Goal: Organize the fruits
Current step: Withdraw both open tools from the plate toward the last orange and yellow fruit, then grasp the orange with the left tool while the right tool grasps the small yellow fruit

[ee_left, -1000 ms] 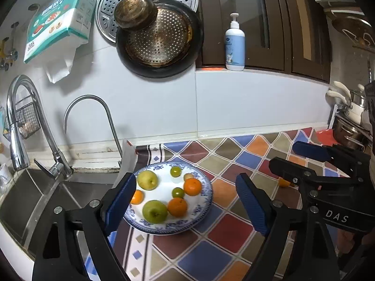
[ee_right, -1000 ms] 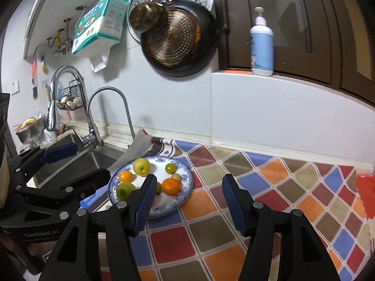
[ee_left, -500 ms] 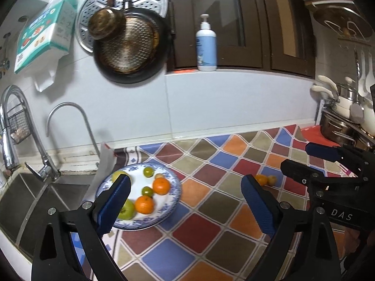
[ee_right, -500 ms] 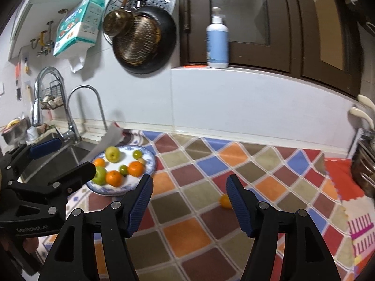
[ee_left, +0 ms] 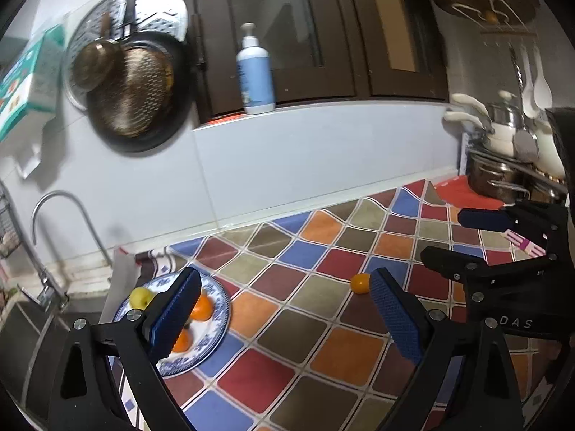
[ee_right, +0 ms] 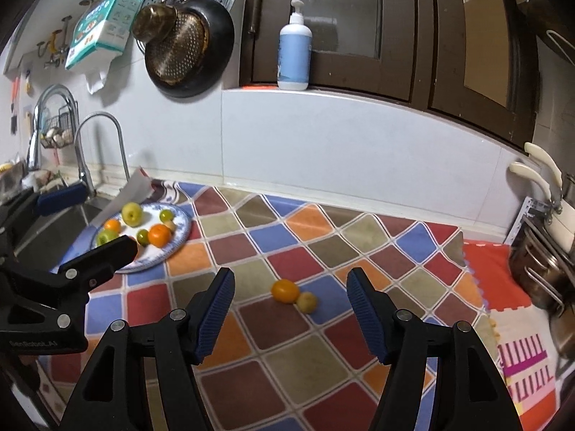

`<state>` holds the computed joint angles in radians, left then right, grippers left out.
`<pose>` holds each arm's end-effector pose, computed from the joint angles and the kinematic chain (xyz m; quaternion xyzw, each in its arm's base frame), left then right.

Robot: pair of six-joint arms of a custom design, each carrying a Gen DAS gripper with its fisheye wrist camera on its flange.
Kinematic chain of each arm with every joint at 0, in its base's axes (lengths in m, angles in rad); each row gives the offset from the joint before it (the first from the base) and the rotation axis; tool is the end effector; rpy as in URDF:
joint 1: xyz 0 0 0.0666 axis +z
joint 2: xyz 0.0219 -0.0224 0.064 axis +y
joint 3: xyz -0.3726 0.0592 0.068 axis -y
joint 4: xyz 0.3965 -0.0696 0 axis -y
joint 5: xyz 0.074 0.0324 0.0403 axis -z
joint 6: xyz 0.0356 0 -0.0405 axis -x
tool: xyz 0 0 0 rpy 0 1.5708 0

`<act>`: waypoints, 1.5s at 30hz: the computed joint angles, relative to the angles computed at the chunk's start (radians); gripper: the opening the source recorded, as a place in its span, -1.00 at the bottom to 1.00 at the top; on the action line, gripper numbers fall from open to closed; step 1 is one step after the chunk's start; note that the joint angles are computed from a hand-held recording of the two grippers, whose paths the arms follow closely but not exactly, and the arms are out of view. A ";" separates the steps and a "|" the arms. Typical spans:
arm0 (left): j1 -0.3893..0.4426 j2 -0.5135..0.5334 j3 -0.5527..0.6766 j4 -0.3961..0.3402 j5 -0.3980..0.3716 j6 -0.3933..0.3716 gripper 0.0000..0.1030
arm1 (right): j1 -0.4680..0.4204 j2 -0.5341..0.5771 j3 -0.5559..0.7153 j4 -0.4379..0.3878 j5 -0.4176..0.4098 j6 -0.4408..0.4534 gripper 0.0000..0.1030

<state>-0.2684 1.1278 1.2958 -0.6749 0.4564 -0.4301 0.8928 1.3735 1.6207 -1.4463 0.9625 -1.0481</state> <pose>0.3882 -0.1235 0.5111 0.3951 0.7495 -0.1544 0.5082 0.2953 0.3195 0.5183 0.1529 0.8619 -0.1218 0.4679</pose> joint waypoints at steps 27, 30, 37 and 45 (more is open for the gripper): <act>-0.149 0.305 0.152 -0.160 0.058 -0.382 0.26 | -0.214 -0.084 -0.251 0.325 -0.312 0.305 -0.06; -0.157 0.352 0.195 -0.218 0.075 -0.416 0.16 | -0.229 -0.083 -0.263 0.346 -0.334 0.324 -0.10; -0.163 0.430 0.274 -0.326 0.108 -0.525 -0.01 | -0.256 -0.075 -0.277 0.363 -0.365 0.368 -0.19; -0.178 0.483 0.331 -0.396 0.126 -0.583 -0.02 | -0.288 -0.066 -0.291 0.393 -0.416 0.404 -0.28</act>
<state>-0.4464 1.6106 1.6272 -1.0713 0.5822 -1.0136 0.6045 1.3079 1.3300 -1.0537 0.5468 -0.6440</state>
